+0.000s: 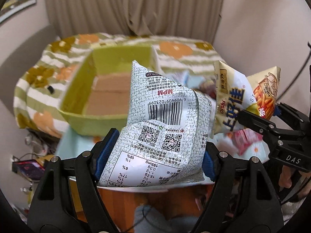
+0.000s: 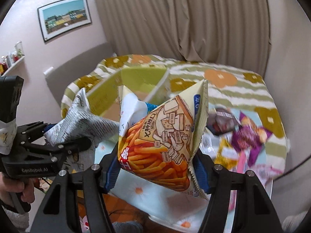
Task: Organize snacks
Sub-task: 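Carry both bags over the box and release them inside with both grippers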
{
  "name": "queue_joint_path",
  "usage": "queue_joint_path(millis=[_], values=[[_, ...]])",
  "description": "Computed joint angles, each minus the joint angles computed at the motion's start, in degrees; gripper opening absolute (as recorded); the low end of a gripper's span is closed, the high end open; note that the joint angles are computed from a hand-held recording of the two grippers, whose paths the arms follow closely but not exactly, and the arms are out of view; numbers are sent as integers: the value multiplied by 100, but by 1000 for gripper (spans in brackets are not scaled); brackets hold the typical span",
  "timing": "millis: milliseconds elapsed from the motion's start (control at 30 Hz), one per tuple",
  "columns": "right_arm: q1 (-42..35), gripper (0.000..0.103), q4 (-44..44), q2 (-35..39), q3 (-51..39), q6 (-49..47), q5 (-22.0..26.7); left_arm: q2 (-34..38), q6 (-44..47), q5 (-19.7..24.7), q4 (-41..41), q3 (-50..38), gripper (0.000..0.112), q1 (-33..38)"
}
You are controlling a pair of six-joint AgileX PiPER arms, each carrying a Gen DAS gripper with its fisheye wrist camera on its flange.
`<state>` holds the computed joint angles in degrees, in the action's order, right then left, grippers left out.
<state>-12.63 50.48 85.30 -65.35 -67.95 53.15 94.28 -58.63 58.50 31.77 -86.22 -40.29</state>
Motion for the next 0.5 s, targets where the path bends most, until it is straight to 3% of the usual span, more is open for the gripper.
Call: queue_joint_path(millis=[133, 233, 333, 500], values=[[394, 61, 69, 211, -686, 407, 98, -161, 357, 73, 110, -244, 74, 444], [930, 62, -288, 459, -1257, 1211, -273, -77, 873, 4, -71, -574, 74, 959], [1272, 62, -437, 1031, -2141, 1970, -72, 69, 1504, -196, -465, -898, 74, 1597], [2109, 62, -1793, 2071, -3958, 3888, 154, 909, 2899, -279, -1564, -2075, 74, 2746]])
